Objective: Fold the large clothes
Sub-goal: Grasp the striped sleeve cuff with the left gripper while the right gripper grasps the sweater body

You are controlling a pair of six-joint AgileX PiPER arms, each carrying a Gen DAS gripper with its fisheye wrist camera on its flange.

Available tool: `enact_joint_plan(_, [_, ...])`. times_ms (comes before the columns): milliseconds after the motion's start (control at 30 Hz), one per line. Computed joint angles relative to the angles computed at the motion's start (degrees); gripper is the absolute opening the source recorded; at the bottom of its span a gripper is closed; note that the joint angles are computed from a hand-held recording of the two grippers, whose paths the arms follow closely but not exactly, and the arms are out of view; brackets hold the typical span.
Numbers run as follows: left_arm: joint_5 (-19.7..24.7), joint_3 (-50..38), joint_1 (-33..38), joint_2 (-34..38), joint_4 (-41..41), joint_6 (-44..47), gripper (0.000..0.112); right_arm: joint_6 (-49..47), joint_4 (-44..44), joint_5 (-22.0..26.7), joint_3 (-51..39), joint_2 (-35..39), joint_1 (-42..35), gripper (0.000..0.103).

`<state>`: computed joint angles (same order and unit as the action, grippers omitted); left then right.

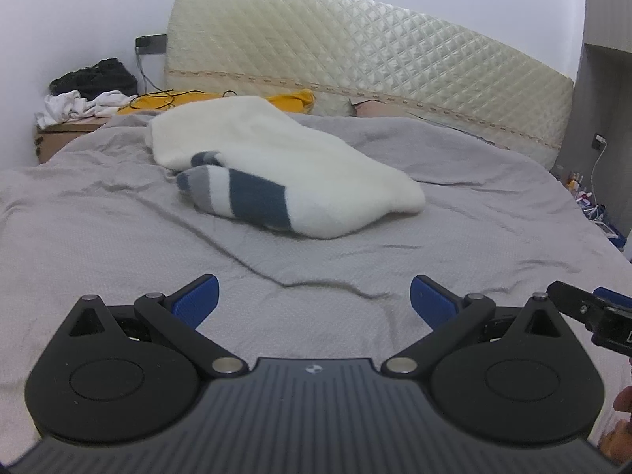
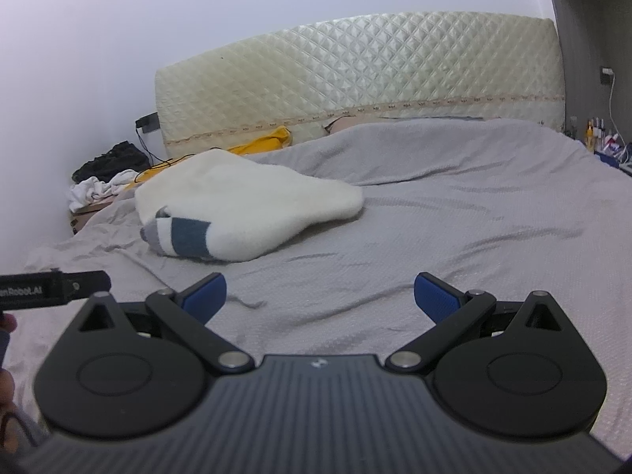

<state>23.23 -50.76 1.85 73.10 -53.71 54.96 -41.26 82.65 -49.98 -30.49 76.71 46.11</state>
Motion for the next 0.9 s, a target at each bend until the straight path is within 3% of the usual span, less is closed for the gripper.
enact_joint_plan(133, [-2.31, -5.28, -2.03, 4.95, 2.66, -2.68, 0.103, 3.35, -4.59, 4.97, -2.52, 2.68, -5.89, 0.103])
enact_joint_plan(333, [-4.02, -16.34, -2.73, 16.21, 7.37, -8.5, 0.103, 17.05, -17.91, 13.94, -5.91, 8.2, -14.91, 0.103])
enact_joint_plan(433, [-1.75, -23.22, -1.77, 22.7, 7.99, -9.85, 0.103, 20.27, -21.1, 15.27, -8.07, 10.9, -17.32, 0.103])
enact_joint_plan(533, [0.57, -29.99, -1.2, 28.66, 13.01, -17.62, 0.103, 20.87, -24.25, 17.33, -10.93, 13.69, -19.59, 0.103])
enact_joint_plan(667, [7.06, -40.07, 0.8, 37.68, 11.87, -22.0, 0.103, 21.7, -28.12, 18.83, -15.14, 17.24, -21.66, 0.103])
enact_joint_plan(900, [17.31, -59.38, 4.04, 52.98, 6.82, -28.77, 0.103, 48.77, -53.98, 25.8, -25.45, 27.88, -30.75, 0.097])
